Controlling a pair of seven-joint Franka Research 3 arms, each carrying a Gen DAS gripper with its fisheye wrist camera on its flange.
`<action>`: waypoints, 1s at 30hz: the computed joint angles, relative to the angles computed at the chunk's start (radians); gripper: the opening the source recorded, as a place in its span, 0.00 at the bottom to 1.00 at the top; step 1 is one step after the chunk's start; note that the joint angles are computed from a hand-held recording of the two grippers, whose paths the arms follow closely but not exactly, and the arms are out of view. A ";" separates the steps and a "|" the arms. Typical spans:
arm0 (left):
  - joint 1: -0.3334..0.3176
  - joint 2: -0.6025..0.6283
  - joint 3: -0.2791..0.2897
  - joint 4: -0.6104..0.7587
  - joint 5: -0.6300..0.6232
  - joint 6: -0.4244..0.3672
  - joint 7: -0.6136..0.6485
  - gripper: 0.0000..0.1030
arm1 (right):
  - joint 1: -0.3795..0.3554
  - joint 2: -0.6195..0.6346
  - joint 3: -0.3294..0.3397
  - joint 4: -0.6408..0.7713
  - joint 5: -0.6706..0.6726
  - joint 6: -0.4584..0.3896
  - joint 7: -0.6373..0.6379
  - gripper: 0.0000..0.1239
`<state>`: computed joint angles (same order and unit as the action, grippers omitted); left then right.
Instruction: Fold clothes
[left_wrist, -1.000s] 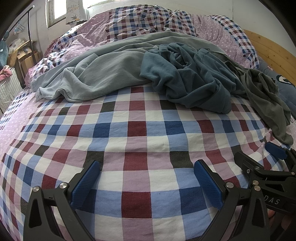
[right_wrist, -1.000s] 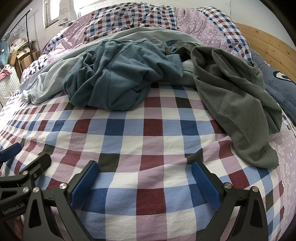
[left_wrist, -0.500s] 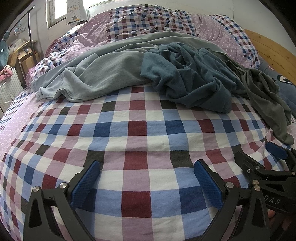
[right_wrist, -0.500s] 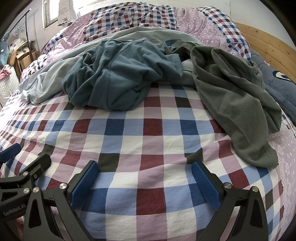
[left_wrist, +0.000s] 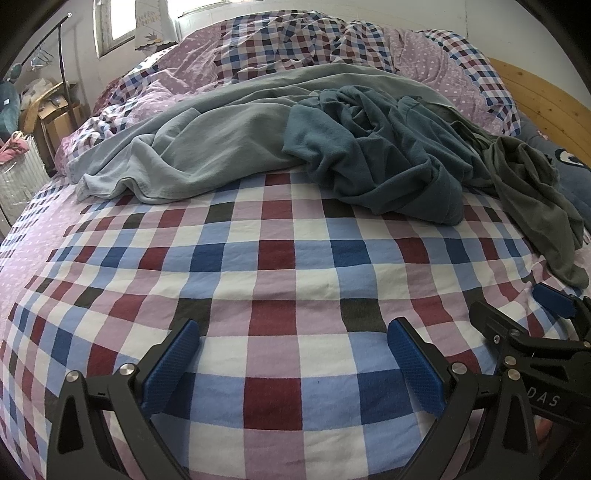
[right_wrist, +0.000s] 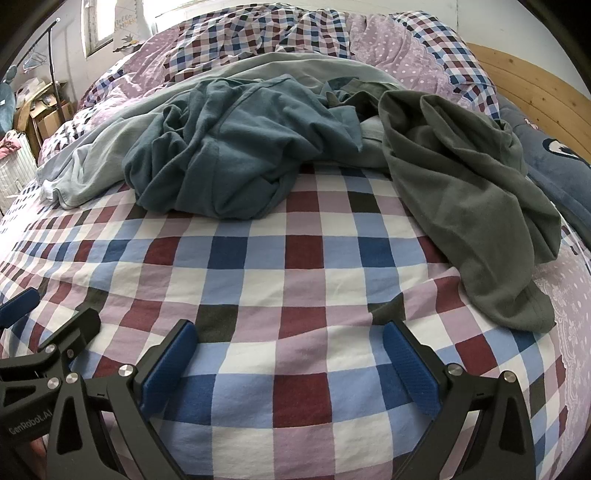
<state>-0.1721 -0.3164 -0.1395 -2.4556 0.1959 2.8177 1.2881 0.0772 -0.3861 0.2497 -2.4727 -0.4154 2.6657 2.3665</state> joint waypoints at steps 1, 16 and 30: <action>0.001 0.000 -0.001 0.000 0.002 0.000 -0.001 1.00 | 0.001 -0.001 -0.002 -0.002 0.001 0.002 -0.001 0.83; -0.008 -0.005 0.009 0.002 -0.022 -0.017 0.024 1.00 | 0.033 -0.050 -0.053 -0.052 0.147 0.045 -0.114 0.83; -0.024 -0.019 0.020 -0.015 -0.062 0.002 0.038 1.00 | 0.057 -0.188 -0.101 -0.181 0.382 0.172 -0.279 0.83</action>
<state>-0.1958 -0.3355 -0.1194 -2.4704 0.1343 2.8201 1.3263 0.1346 -0.5743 0.1490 -2.6540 -0.0336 2.8374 2.0879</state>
